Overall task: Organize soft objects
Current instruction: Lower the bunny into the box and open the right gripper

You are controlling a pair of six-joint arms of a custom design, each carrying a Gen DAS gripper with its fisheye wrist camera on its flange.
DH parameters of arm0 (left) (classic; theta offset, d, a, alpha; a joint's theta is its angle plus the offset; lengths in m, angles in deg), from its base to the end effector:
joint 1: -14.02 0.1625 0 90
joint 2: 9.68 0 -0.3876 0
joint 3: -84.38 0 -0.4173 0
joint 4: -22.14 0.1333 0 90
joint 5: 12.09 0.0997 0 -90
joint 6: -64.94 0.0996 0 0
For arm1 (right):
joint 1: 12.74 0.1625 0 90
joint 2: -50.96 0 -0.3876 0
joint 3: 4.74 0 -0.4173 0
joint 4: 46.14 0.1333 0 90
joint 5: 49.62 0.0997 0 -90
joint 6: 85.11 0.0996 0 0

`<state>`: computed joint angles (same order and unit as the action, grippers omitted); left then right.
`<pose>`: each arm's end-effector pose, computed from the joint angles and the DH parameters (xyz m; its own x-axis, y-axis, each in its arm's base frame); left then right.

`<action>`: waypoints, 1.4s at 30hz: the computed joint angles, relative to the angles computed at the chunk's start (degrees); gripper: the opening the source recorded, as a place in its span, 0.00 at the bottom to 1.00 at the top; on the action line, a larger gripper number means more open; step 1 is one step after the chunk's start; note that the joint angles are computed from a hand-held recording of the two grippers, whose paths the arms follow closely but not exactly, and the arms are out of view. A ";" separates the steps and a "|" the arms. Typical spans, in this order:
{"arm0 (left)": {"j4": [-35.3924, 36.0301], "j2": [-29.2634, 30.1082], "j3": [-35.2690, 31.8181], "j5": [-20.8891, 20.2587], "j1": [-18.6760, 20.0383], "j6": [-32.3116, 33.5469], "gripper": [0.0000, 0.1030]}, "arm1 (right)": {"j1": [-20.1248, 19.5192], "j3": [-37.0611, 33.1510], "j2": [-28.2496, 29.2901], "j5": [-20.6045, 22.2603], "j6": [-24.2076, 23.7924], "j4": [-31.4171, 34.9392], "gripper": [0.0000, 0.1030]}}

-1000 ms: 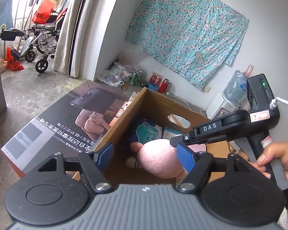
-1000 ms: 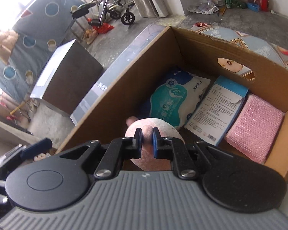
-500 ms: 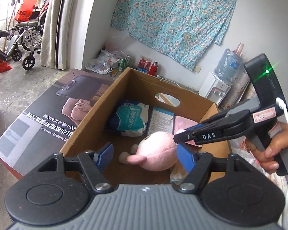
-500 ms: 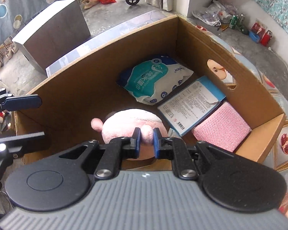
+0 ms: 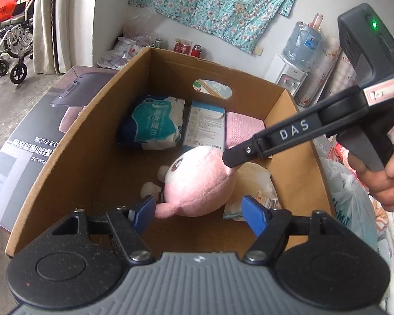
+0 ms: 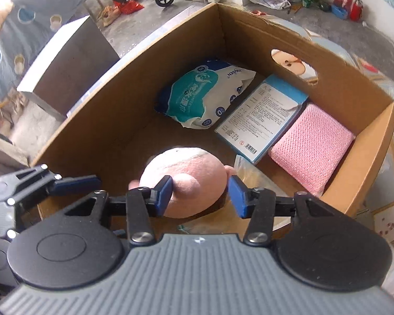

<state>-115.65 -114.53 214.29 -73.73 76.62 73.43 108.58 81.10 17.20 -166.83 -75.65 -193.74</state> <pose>-0.0258 -0.4422 0.3181 -0.7936 0.3603 -0.4904 0.5476 0.7742 -0.3175 0.4318 -0.5408 -0.0299 -0.8570 -0.2792 0.4331 -0.3817 0.9086 -0.1697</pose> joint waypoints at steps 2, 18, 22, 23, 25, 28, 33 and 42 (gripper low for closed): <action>0.19 0.95 -0.28 0.42 -0.05 0.00 0.71 | -1.07 0.62 -0.24 2.40 3.25 -0.40 0.45; 10.21 10.81 -8.34 -2.45 3.52 -6.54 0.71 | -6.51 -0.40 1.63 12.82 12.69 -1.13 0.55; 12.24 13.18 -10.55 -3.54 4.35 -8.43 0.76 | -7.07 -1.14 2.36 13.13 12.84 -0.56 0.59; 12.97 13.76 -11.35 -3.93 4.46 -8.63 0.77 | -7.08 -1.25 2.34 13.06 12.93 -0.52 0.59; 14.39 14.85 -12.92 -5.15 4.88 -9.48 0.77 | -7.12 -1.73 2.48 12.42 12.76 -0.42 0.59; 15.59 16.51 -14.55 -6.61 5.28 -10.68 0.78 | -7.19 -1.98 2.23 11.69 12.73 -0.27 0.59; 13.53 18.62 -15.03 -7.23 5.12 -11.62 0.80 | -7.53 -1.54 1.30 10.58 12.47 -1.26 0.59; 13.04 19.77 -16.11 -7.60 5.40 -12.40 0.83 | -6.67 -1.62 1.52 7.07 11.58 -2.54 0.59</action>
